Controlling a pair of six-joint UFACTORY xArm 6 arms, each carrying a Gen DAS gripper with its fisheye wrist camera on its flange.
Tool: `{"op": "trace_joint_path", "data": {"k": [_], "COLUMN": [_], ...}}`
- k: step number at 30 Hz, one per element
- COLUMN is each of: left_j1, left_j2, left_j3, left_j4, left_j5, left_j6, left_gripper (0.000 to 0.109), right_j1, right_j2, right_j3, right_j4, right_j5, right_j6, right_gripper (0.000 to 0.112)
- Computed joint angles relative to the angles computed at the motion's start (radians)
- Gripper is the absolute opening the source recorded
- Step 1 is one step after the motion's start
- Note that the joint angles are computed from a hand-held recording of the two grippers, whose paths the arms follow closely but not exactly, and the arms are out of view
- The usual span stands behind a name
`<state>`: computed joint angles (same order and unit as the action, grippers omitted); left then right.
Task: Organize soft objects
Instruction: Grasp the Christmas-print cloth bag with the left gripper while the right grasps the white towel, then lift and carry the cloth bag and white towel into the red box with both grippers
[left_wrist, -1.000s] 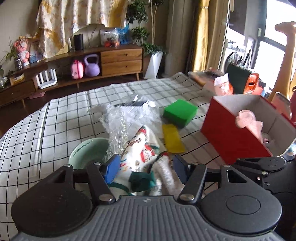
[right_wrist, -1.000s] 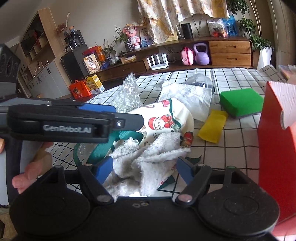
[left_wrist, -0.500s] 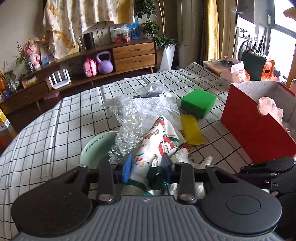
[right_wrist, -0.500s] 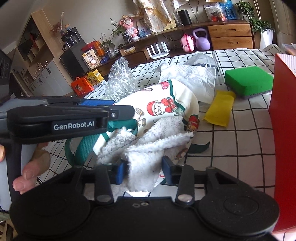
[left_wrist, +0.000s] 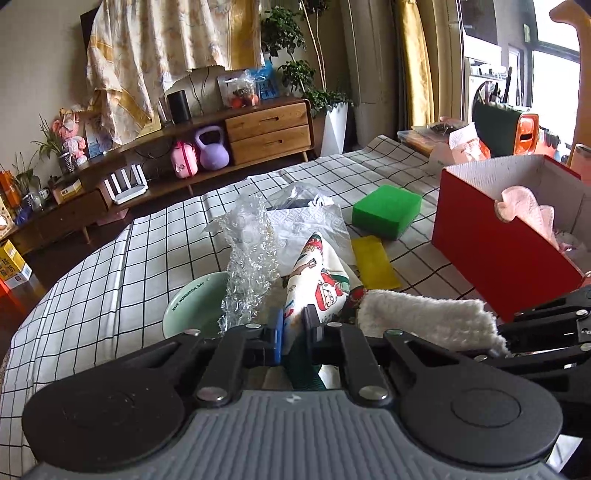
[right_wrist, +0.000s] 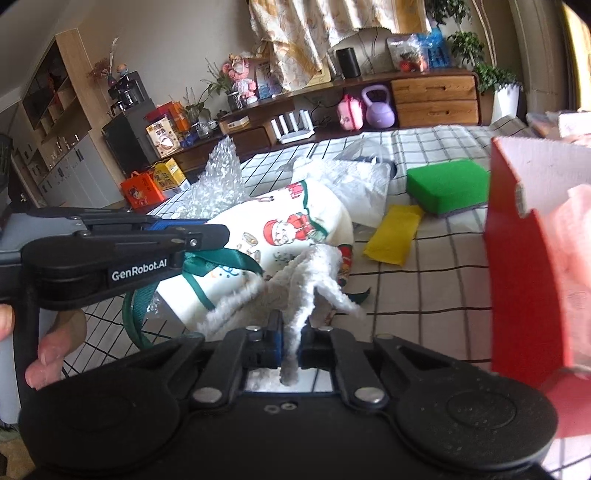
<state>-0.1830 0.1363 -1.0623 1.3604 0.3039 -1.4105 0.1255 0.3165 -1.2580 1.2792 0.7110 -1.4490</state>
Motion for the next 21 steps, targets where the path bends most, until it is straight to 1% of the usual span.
{"op": "trace_joint_path", "data": {"k": [4,8,13,21], "left_j1": [0.002,-0.007,-0.029,-0.069], "left_j2": [-0.021,-0.052,-0.092,-0.143], "left_j3": [0.012,0.029,0.042,0.026], "left_j4": [-0.016,-0.036,-0.034,-0.048], "left_j5": [-0.025,-0.038,-0.032,-0.027], "left_j6": [-0.014,-0.019,-0.028,-0.032], "left_gripper": [0.010,0.010,0.010,0.010], "right_j1": [-0.033,-0.073,-0.128,-0.219], "right_j2": [-0.047,-0.093,-0.143,-0.196], "right_j3": [0.033,0.058,0.074,0.040], "right_j4": [0.032,0.049,0.079,0.134], "right_j5": [0.005,0.030,0.068,0.138], "right_j6": [-0.040,-0.064,-0.106,-0.138], "right_gripper": [0.006,0.006,0.006,0.006]}}
